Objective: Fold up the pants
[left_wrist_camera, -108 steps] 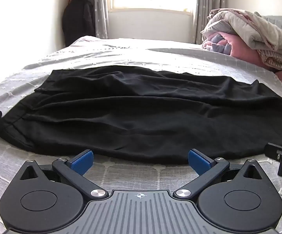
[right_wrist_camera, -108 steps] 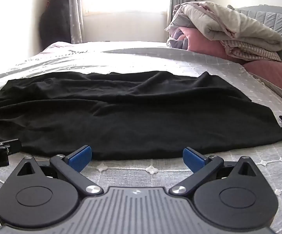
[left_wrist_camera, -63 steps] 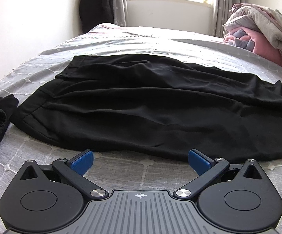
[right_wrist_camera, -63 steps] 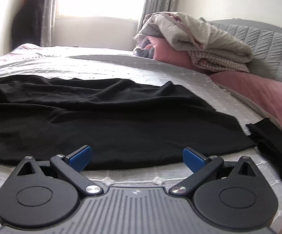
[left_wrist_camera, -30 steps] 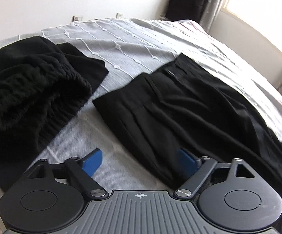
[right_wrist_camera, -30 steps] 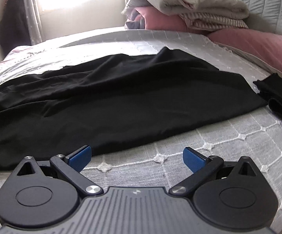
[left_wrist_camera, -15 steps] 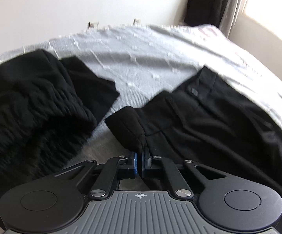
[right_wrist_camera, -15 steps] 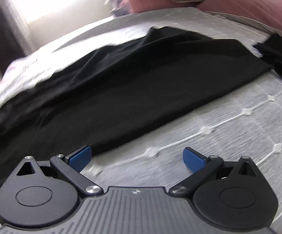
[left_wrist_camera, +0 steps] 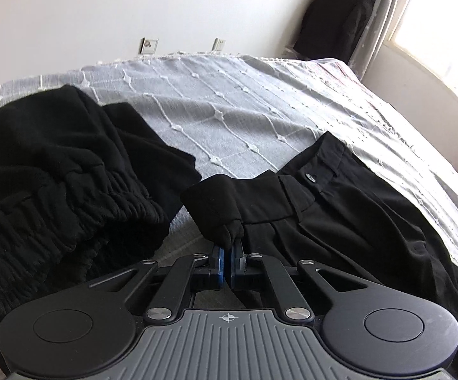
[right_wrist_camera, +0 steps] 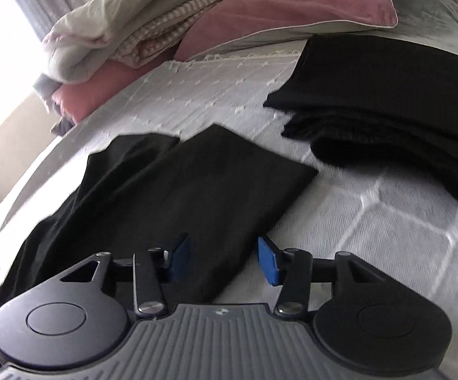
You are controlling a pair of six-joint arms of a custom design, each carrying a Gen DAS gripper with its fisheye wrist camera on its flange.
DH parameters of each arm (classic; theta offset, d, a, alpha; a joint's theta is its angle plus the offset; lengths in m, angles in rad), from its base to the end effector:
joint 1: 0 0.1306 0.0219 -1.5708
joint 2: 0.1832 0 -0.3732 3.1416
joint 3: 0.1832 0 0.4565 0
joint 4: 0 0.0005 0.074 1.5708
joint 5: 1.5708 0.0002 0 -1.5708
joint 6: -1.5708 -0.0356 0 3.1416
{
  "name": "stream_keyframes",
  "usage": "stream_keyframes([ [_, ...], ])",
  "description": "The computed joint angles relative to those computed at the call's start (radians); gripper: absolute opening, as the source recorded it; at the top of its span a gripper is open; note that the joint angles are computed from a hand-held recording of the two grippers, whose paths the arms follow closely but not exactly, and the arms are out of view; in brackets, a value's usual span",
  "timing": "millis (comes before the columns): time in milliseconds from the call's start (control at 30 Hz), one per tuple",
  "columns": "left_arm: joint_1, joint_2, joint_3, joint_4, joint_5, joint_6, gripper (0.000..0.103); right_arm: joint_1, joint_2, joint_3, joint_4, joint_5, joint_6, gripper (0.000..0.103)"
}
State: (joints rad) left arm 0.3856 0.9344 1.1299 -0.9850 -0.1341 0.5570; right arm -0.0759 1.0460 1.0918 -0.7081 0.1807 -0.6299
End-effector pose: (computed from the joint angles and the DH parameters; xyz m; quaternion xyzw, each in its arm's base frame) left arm 0.3534 0.1480 0.4771 -0.4416 0.8104 0.0292 0.3838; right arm 0.4370 -0.0401 0.4359 0.3465 0.8261 0.0415 0.4425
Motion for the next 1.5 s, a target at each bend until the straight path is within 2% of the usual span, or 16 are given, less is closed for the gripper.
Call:
stream_keyframes([
  [33, 0.006, 0.001, 0.0, -0.002, 0.01, 0.005, 0.003, -0.001, 0.011, 0.005, 0.006, 0.01, 0.003, 0.036],
  [67, 0.014, -0.005, -0.004, 0.001, 0.023, 0.012, 0.003, -0.001, 0.017, 0.008, 0.009, 0.019, 0.009, 0.022],
  [100, 0.019, -0.008, -0.004, 0.0, 0.033, 0.016, 0.003, 0.001, 0.019, 0.012, 0.001, 0.022, 0.008, 0.017],
  [300, 0.027, -0.05, -0.013, 0.002, 0.044, 0.022, 0.004, -0.054, -0.101, -0.075, 0.137, -0.064, -0.022, 0.016],
  [467, 0.009, -0.065, -0.019, -0.025, -0.018, 0.009, 0.004, -0.039, -0.15, -0.073, 0.125, -0.028, 0.034, 0.016],
  [567, -0.005, -0.061, -0.029, -0.05, -0.044, 0.001, 0.004, -0.028, -0.093, -0.032, 0.053, 0.018, 0.103, 0.019],
  [700, -0.031, -0.049, -0.024, -0.054, -0.078, -0.043, 0.01, -0.054, -0.091, -0.039, -0.001, -0.001, 0.062, 0.019],
  [767, -0.042, -0.053, -0.027, -0.048, -0.084, -0.05, 0.015, -0.034, -0.104, -0.039, 0.007, 0.042, 0.101, 0.022],
  [867, -0.042, -0.073, -0.033, -0.031, -0.091, -0.037, 0.021, 0.002, -0.11, -0.035, 0.01, 0.144, 0.126, 0.039],
  [900, -0.044, -0.084, -0.038, -0.02, -0.105, -0.03, 0.023, 0.016, -0.113, -0.037, 0.017, 0.194, 0.14, 0.039],
  [1033, -0.079, -0.127, -0.05, 0.038, -0.309, -0.012, 0.028, 0.032, -0.122, -0.041, 0.054, 0.271, 0.177, 0.043],
  [1100, -0.083, -0.132, -0.048, 0.066, -0.34, -0.019, 0.034, 0.041, -0.118, -0.036, 0.07, 0.286, 0.197, 0.046],
  [1167, -0.088, -0.112, -0.039, 0.085, -0.292, -0.057, 0.038, 0.05, -0.11, -0.027, 0.079, 0.24, 0.206, 0.049],
  [1267, -0.106, -0.062, -0.018, 0.094, -0.174, -0.087, 0.038, 0.074, -0.053, 0.027, 0.05, 0.084, 0.223, 0.06],
  [1333, -0.133, -0.035, -0.006, 0.11, -0.131, -0.124, 0.038, 0.099, -0.012, 0.066, 0.026, 0.025, 0.247, 0.063],
  [1500, -0.215, 0.066, 0.054, 0.111, -0.076, -0.181, 0.038, 0.198, 0.079, 0.153, -0.018, -0.034, 0.36, 0.069],
])
